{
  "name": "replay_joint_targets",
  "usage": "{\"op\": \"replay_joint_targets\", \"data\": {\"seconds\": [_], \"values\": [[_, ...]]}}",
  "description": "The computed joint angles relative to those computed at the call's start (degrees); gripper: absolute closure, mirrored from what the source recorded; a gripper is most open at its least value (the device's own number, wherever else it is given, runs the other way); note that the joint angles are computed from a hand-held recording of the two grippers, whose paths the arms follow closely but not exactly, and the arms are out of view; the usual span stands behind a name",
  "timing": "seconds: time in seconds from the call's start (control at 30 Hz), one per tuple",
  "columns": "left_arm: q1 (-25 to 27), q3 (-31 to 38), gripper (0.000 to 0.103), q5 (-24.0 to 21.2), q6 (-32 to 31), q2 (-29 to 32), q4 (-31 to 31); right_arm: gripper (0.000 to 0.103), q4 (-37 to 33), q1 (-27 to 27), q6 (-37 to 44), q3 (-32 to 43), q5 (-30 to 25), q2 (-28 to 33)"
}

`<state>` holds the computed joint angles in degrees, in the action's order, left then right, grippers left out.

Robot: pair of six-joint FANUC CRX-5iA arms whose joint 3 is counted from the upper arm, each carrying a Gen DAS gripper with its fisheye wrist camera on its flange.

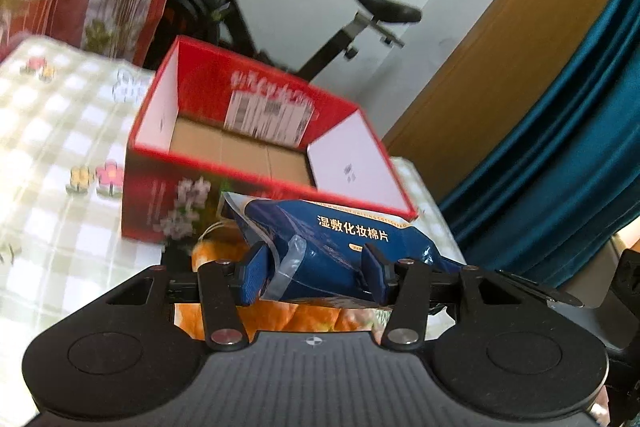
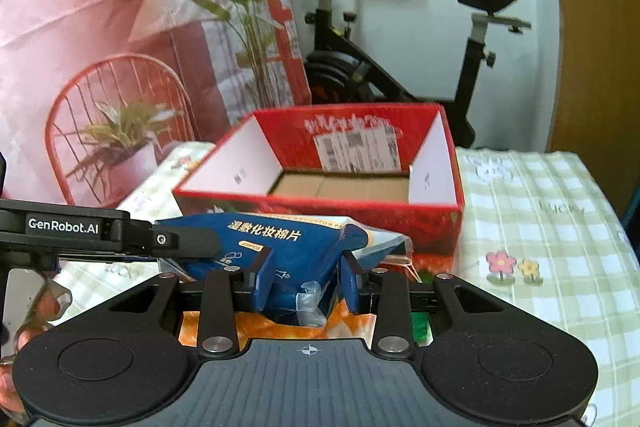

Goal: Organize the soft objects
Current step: 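Lift the blue packet and lower it into the red box, then open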

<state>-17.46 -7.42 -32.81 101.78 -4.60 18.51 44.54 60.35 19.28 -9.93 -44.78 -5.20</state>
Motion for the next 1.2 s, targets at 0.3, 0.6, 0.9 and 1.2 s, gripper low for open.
{"op": "replay_joint_targets", "data": {"seconds": [0.3, 0.6, 0.9, 1.2], "values": [[0.30, 2.22, 0.050, 2.58, 0.04, -0.54, -2.58, 0.071, 0.66, -1.87, 6.05, 4.60, 2.99, 1.04], [3.01, 9.78, 0.050, 4.92, -1.85, 6.13, -2.75, 0.071, -8.15, -9.38, 21.98, 16.71, 9.00, 9.11], [6.09, 17.51, 0.050, -1.11, -2.26, 14.45, -0.79, 0.071, -26.96, -15.64, 37.42, 29.32, 8.08, 19.25], [6.47, 25.94, 0.050, -10.96, -0.03, 21.03, -6.22, 0.071, -35.55, -17.96, 43.03, 33.83, 4.11, 24.95]]}}
